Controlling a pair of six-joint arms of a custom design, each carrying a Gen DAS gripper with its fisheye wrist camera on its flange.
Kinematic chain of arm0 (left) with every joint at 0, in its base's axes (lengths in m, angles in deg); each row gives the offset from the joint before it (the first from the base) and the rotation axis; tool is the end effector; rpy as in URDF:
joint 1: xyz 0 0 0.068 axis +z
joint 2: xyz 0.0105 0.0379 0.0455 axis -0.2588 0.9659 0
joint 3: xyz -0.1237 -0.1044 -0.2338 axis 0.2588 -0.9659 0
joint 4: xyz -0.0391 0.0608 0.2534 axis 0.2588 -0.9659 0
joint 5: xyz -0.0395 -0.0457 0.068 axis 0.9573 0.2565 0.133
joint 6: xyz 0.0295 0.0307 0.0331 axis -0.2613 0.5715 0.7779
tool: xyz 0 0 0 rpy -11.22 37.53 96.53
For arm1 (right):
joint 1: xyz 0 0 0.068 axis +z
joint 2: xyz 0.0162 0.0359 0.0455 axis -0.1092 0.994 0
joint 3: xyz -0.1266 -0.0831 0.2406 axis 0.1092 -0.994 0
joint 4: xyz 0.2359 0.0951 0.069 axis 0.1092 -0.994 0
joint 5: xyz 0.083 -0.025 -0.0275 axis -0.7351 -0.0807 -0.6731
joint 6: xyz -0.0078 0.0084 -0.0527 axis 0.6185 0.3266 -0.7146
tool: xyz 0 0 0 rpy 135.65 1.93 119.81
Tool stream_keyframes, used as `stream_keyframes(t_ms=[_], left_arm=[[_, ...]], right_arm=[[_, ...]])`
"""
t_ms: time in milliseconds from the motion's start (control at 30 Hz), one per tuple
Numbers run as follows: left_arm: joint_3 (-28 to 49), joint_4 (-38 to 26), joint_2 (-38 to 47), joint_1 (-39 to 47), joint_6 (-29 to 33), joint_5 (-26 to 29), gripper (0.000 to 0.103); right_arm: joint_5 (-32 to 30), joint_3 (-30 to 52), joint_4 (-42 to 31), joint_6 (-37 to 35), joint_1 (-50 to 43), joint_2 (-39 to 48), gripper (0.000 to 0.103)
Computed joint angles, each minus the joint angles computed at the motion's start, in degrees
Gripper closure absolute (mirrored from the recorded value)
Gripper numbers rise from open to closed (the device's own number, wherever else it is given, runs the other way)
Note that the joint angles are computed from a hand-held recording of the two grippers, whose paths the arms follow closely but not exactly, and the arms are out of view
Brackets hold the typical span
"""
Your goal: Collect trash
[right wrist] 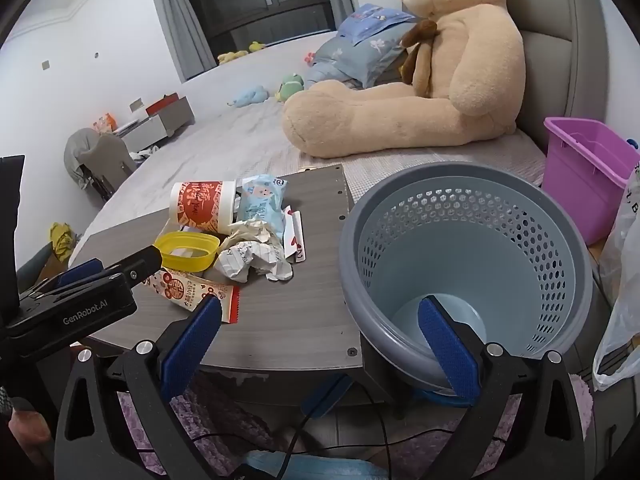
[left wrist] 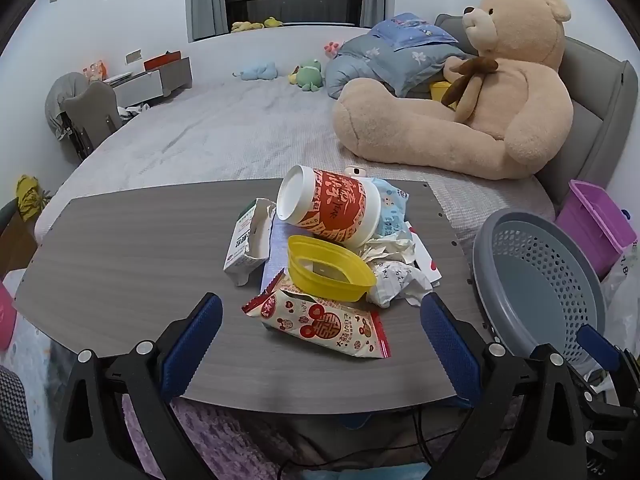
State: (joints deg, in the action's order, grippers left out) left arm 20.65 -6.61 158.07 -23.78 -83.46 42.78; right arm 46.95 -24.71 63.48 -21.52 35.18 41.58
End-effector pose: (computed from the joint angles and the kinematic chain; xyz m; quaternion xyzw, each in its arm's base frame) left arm 0.3274 -0.0534 0.1341 0.1221 0.9198 -0.0501 0.3696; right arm 0.2423 0.1889 0.1061 0.1600 0.8952 0.0509 0.4128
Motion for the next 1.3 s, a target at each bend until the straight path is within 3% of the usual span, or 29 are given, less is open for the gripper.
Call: stream_keyframes(t_ms=[1300], left_arm=[[-1.08, -0.02, -2.34, 0.66, 0.26, 0.64, 0.008]], right_arm=[[-0.02, 0.12, -0.03, -0.05, 0.1, -0.31, 0.006]])
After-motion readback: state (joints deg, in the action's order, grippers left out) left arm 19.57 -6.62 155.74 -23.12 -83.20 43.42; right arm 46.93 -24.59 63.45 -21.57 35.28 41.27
